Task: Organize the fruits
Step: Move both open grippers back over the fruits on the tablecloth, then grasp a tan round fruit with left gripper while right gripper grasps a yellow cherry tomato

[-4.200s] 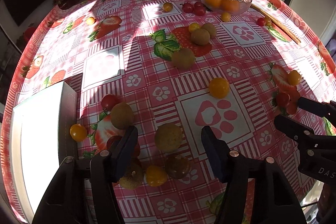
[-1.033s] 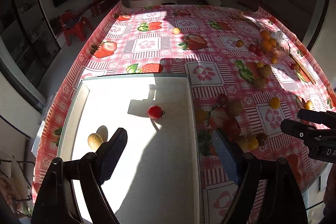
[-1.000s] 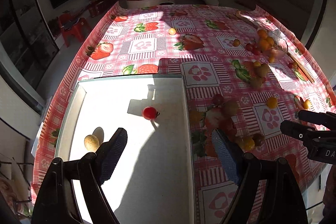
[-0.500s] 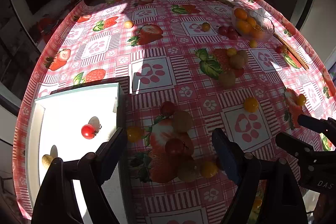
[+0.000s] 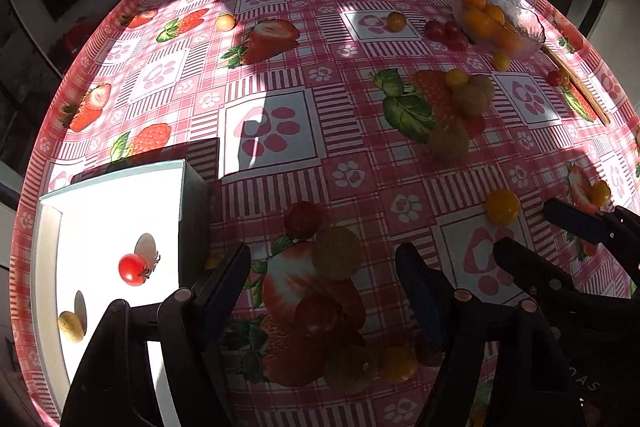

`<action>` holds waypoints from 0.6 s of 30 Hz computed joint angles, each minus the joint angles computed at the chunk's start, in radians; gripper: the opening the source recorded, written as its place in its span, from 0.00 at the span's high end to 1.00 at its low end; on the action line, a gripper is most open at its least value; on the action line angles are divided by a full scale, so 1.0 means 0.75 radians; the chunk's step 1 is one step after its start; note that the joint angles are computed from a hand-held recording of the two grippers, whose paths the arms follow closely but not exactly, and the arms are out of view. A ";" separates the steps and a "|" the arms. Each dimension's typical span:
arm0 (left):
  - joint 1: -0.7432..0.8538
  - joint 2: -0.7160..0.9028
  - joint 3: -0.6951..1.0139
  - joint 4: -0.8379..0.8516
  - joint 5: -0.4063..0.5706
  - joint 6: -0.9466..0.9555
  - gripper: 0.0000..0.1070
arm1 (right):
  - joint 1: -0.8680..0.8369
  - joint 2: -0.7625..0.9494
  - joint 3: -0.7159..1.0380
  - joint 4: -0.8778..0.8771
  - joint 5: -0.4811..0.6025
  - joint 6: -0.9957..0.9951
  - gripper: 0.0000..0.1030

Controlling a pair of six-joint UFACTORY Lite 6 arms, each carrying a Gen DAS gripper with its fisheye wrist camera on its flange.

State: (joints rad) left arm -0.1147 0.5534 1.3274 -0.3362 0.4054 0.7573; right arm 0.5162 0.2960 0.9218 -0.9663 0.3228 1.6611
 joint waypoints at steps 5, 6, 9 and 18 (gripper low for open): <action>0.023 0.048 0.047 -0.059 0.041 0.022 0.43 | 0.002 0.065 0.062 -0.042 0.018 0.001 0.41; 0.023 0.041 0.035 -0.086 0.034 0.053 0.45 | 0.001 0.074 0.072 -0.047 0.021 0.000 0.43; 0.012 0.025 0.016 -0.128 0.026 0.094 0.62 | 0.005 0.102 0.106 -0.049 0.044 -0.024 0.52; 0.078 -0.038 -0.046 -0.368 0.078 0.315 0.75 | -0.035 0.031 0.034 -0.070 -0.066 0.018 0.76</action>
State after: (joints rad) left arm -0.0565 0.5246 1.2929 -0.6122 0.4641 0.9934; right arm 0.4900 0.3192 0.9470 -1.0189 0.2735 1.6749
